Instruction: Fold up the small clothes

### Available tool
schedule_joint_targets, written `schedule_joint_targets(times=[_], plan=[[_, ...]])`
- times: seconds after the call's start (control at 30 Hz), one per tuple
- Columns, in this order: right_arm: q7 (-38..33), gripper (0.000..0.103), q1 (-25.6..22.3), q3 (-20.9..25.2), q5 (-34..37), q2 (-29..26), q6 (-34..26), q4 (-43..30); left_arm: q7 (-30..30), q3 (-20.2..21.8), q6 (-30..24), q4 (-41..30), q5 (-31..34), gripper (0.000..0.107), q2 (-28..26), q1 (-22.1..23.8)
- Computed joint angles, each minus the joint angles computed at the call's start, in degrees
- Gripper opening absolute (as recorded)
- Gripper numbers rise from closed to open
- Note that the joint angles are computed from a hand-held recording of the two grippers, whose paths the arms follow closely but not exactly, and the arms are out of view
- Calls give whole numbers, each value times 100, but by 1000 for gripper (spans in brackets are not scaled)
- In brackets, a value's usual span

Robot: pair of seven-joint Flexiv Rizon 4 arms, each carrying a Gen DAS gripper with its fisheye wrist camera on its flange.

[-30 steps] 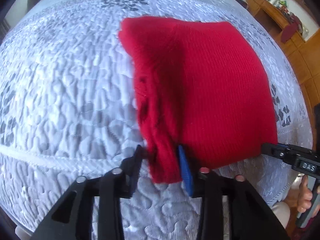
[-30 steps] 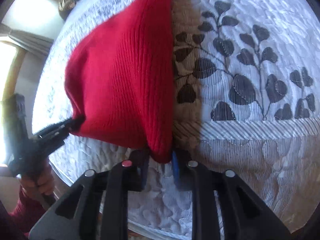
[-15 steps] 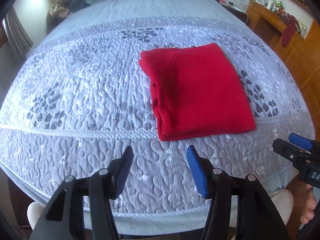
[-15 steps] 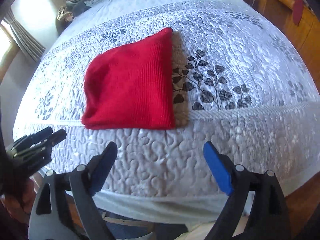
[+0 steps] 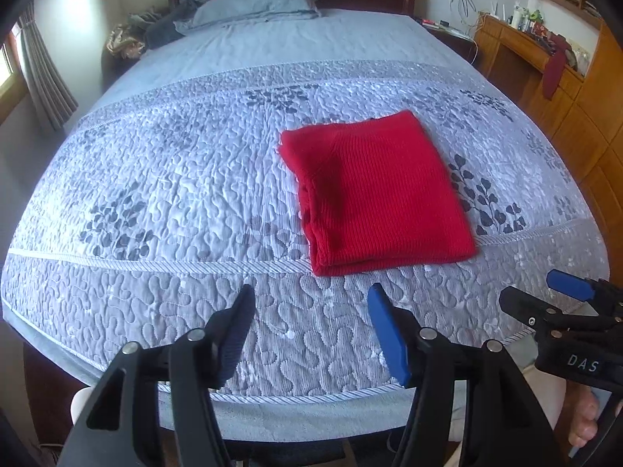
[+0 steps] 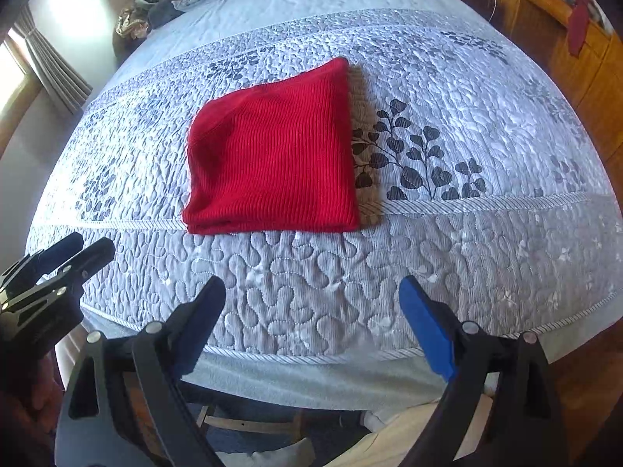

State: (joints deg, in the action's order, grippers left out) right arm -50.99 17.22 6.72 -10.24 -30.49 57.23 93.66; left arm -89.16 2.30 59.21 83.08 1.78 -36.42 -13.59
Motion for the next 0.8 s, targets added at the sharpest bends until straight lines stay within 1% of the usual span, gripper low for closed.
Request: schedule_joint_targets(times=[0.23,0.37,0.57,0.8], plan=[[162,90,75,-87,-149,41,-128,14,-265,190,-81,-69,253,61,24,-144],[186,91,73,-73,-151,-2,-141,-23,-357,241,-139,-141,444,66,-8,-209],[262,91,101,-115,-194,-114,-173,-130,-386,171,-376,-298,455,66,-142,-196],[285,91,155,-170,-372,-156,-183,-173,-332,115,-449,-341,449,66,-182,-195]])
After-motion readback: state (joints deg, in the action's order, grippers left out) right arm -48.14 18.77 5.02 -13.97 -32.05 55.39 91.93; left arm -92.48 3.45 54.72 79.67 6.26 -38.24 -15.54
